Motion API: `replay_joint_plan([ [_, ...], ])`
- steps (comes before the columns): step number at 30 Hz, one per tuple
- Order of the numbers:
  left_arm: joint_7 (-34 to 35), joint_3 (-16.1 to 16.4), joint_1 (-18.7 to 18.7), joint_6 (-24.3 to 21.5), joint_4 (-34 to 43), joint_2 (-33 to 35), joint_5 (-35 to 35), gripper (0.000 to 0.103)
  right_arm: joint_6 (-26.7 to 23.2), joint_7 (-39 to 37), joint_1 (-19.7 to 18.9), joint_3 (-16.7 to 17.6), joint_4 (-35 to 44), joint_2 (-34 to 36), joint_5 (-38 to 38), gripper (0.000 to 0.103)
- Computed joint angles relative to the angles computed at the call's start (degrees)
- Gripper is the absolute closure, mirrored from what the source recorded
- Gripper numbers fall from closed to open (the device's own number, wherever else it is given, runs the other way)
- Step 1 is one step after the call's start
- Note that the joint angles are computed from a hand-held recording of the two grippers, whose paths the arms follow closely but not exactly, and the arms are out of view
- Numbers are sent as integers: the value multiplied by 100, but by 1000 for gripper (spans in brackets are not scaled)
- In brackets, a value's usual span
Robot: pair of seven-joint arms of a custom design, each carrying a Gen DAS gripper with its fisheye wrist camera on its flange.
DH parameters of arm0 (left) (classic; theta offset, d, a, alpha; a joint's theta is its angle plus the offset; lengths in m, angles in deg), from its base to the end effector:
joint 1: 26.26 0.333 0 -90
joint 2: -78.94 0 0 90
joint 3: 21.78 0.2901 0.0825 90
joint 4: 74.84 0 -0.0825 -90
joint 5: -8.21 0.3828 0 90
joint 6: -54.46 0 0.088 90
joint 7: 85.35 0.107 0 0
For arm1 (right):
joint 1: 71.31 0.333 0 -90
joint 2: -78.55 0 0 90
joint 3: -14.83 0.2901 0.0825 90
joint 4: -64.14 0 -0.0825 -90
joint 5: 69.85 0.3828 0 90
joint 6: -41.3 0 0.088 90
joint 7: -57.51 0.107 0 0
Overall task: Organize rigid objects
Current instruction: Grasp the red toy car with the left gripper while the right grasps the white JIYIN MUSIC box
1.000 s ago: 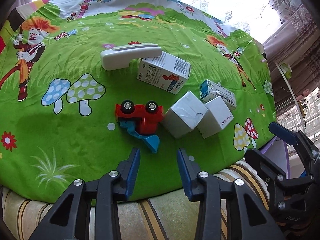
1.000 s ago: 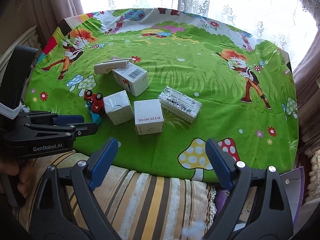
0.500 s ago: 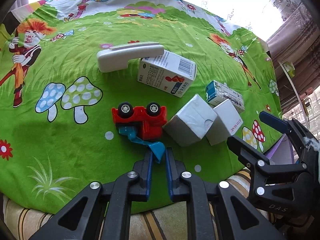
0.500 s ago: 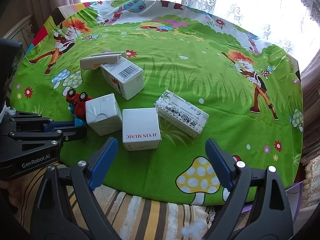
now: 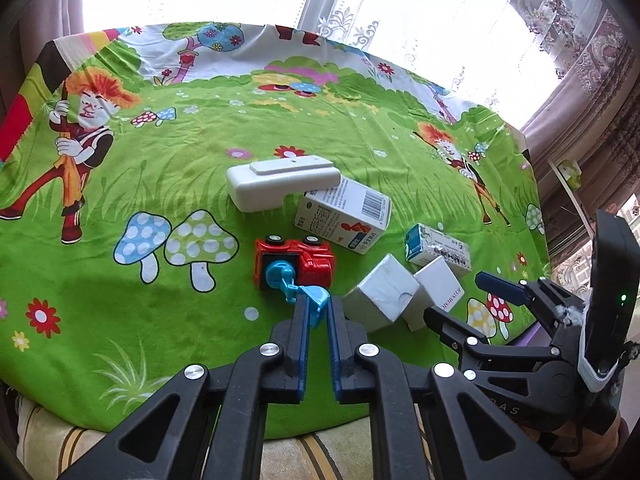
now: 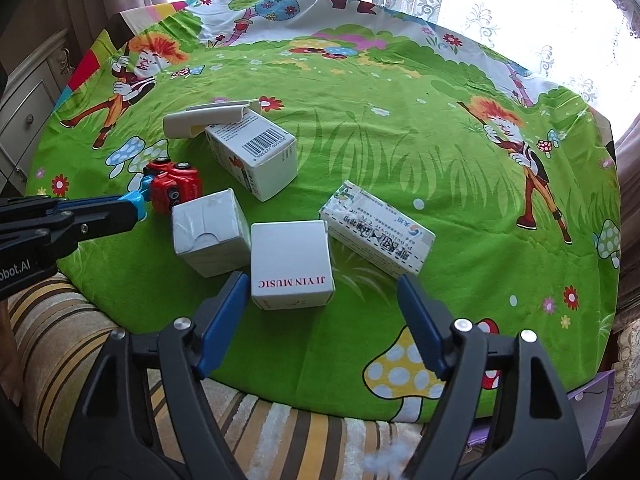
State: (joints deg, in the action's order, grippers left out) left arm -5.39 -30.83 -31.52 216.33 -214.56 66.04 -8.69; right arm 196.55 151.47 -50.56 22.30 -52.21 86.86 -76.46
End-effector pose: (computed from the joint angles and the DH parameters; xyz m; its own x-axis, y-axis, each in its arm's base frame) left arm 0.4916 -0.1118 0.4311 0.0813 -0.9532 0.2911 -0.8328 -0.2255 -0.5056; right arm 0.5414 0.2925 0.4116 0.4766 -0.8782 0.0409 -0.7454 -0.4283 -0.5109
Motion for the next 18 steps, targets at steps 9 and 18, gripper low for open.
replay_joint_plan([
  [9, -611, -129, 331, 215, 276, 384, 778, 94, -106, -342, -80, 86, 133, 141, 470, 56],
  [18, -425, 90, 161, 428, 223, 422, 296, 92, 37, -429, -78, 87, 26, 80, 593, 56],
])
